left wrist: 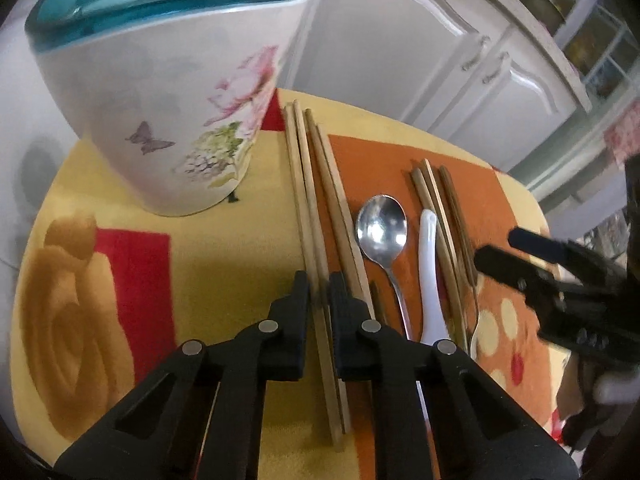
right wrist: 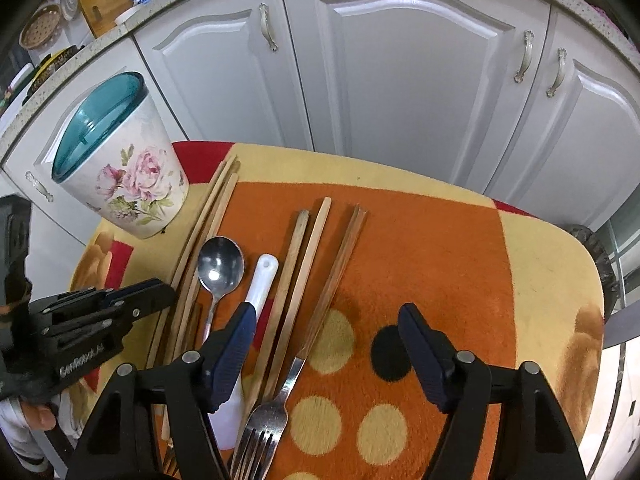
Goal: Organize utensils
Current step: 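Grasp a light wooden chopstick with the left tool while the right tool grasps a dark chopstick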
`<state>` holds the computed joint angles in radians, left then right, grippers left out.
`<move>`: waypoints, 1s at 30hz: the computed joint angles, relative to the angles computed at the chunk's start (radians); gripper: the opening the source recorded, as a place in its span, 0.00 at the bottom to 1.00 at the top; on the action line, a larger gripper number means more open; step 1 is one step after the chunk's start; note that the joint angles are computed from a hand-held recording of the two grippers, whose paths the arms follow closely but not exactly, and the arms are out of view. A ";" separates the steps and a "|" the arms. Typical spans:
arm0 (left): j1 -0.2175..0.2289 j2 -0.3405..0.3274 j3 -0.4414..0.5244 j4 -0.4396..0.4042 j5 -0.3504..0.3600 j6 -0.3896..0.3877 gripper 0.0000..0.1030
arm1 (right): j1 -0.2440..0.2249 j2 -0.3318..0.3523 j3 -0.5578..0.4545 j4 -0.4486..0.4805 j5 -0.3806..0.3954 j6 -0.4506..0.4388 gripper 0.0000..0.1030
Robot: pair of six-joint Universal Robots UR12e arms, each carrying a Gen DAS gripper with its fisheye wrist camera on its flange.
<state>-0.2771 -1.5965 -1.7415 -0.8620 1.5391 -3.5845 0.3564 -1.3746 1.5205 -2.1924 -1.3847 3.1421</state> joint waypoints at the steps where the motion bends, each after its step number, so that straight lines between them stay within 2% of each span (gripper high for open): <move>1: 0.002 0.005 -0.007 0.009 -0.009 -0.007 0.05 | -0.001 0.003 -0.002 0.003 0.008 0.002 0.55; 3: 0.011 0.018 -0.019 0.013 -0.037 -0.015 0.04 | -0.006 0.004 -0.004 0.016 0.024 0.008 0.45; 10: 0.016 0.099 -0.087 -0.014 -0.032 -0.002 0.04 | -0.014 -0.001 0.004 0.014 0.025 0.015 0.44; 17: 0.003 0.166 -0.123 -0.096 -0.030 0.031 0.04 | -0.018 0.010 -0.005 0.023 0.018 0.011 0.44; 19: 0.001 0.166 -0.117 -0.108 -0.025 0.043 0.04 | -0.018 0.020 -0.015 0.029 0.018 0.012 0.44; 21: -0.004 0.155 -0.102 -0.101 0.012 0.050 0.04 | -0.019 0.034 -0.027 0.034 0.019 0.013 0.44; 23: -0.007 0.139 -0.083 -0.103 0.039 0.057 0.09 | -0.020 0.048 -0.043 0.041 0.018 0.013 0.44; 24: -0.007 0.128 -0.074 -0.095 0.049 0.059 0.12 | -0.021 0.057 -0.051 0.045 0.018 0.014 0.39; 25: -0.006 0.115 -0.065 -0.084 0.059 0.064 0.14 | -0.022 0.062 -0.054 0.047 0.024 0.017 0.38; 28: -0.001 0.081 -0.036 -0.081 0.086 0.066 0.15 | -0.032 0.075 -0.066 0.039 0.050 0.032 0.26; 29: 0.000 0.070 -0.026 -0.080 0.091 0.063 0.17 | -0.036 0.075 -0.069 0.047 0.059 0.032 0.18; 30: 0.002 0.056 -0.013 -0.085 0.097 0.062 0.18 | -0.039 0.074 -0.071 0.058 0.067 0.026 0.15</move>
<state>-0.2753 -1.5404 -1.7542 -0.9467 1.6365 -3.5227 0.3169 -1.3004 1.4498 -2.1346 -1.3177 3.1679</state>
